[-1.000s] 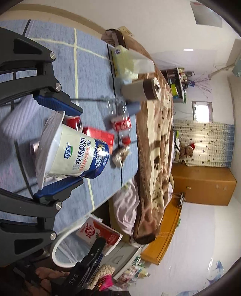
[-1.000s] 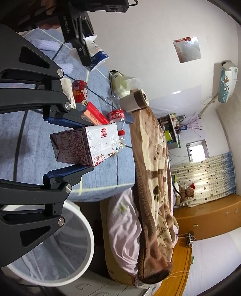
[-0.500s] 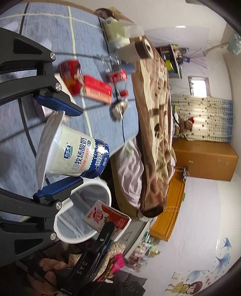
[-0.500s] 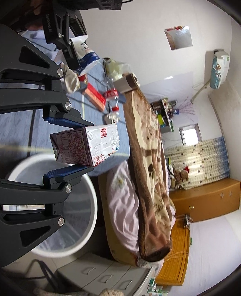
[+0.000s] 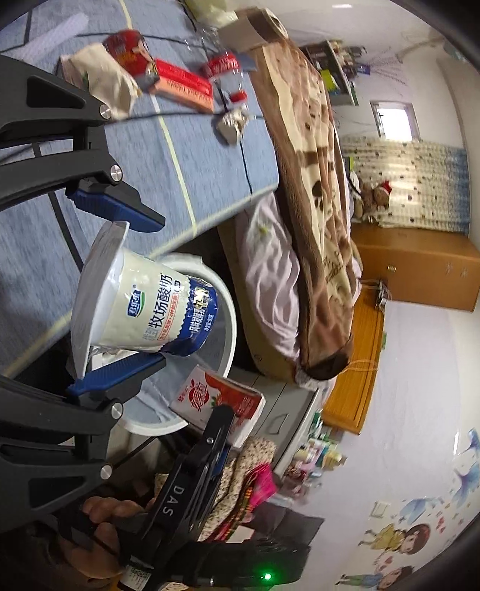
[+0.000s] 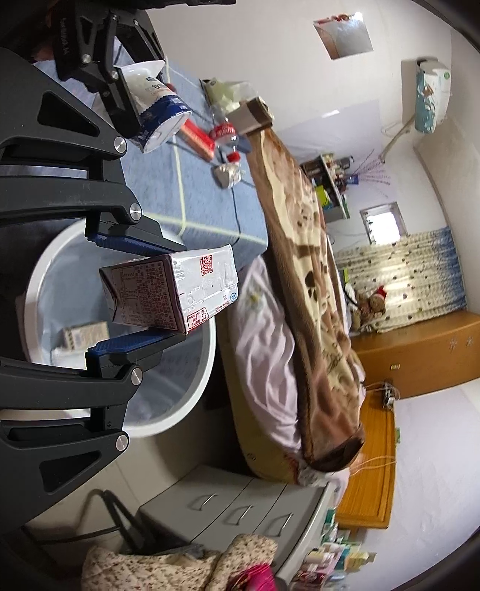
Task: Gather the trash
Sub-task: 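Open both tools to drop the yogurt cup and carton into the wastebasket, then move both tools back to the table toward the white foam net sleeves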
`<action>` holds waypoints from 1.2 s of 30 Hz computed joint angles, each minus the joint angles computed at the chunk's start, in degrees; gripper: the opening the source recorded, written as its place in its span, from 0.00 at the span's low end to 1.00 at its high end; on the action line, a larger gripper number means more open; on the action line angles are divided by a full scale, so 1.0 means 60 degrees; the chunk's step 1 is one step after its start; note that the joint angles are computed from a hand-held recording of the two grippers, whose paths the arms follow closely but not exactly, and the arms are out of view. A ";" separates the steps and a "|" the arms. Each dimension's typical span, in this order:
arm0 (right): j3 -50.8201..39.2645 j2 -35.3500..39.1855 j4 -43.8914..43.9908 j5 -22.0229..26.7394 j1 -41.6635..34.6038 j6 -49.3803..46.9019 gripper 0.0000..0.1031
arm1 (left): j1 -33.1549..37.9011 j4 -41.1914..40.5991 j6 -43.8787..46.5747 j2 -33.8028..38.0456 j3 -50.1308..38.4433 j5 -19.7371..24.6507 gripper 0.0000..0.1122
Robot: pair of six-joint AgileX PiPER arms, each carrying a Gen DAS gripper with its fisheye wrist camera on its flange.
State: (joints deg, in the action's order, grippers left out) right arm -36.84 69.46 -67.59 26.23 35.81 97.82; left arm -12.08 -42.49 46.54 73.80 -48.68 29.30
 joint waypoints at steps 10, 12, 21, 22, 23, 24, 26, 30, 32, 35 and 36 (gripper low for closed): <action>0.0208 0.0067 0.1409 -0.0698 -0.1270 -0.1859 0.38 | -0.1754 0.1312 -0.1867 0.0896 -0.0447 -0.0964 0.60; 0.0253 0.0108 0.1625 -0.0844 -0.1487 -0.2138 0.38 | -0.1906 0.1290 -0.1906 0.1206 -0.0635 -0.0891 0.60; 0.0307 0.0374 0.2968 -0.1488 -0.2455 -0.3838 0.38 | -0.2080 0.1043 -0.2019 0.2078 -0.1193 -0.0884 0.60; 0.0288 0.0409 0.3107 -0.1490 -0.2522 -0.3983 0.38 | -0.2073 0.0905 -0.1927 0.2125 -0.1229 -0.0879 0.60; 0.0284 0.0433 0.3095 -0.1461 -0.2547 -0.3985 0.38 | -0.2042 0.0590 -0.1619 0.2173 -0.1248 -0.0885 0.60; 0.0282 0.0448 0.3045 -0.1410 -0.2521 -0.3929 0.38 | -0.2021 0.0424 -0.1442 0.2226 -0.1277 -0.0891 0.60; 0.0297 0.0470 0.3005 -0.1376 -0.2540 -0.3900 0.38 | -0.2041 0.0416 -0.1440 0.2294 -0.1305 -0.0926 0.60; 0.0297 0.0555 0.2994 -0.1416 -0.2613 -0.3861 0.42 | -0.2005 0.0296 -0.1351 0.2415 -0.1360 -0.0877 0.61; 0.0302 0.0548 0.2729 -0.1282 -0.2537 -0.3504 0.55 | -0.1973 0.0172 -0.1258 0.2410 -0.1355 -0.0801 0.61; 0.0361 0.0433 0.2456 -0.1307 -0.2486 -0.3156 0.60 | -0.1931 0.0245 -0.1353 0.2339 -0.1275 -0.0882 0.62; 0.0338 0.0445 0.2315 -0.1212 -0.2421 -0.2981 0.60 | -0.1901 0.0228 -0.1356 0.2330 -0.1281 -0.0854 0.62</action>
State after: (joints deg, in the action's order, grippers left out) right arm -34.82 72.13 -53.70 18.96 21.28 79.93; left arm -23.48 -41.13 38.40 87.78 -56.37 24.18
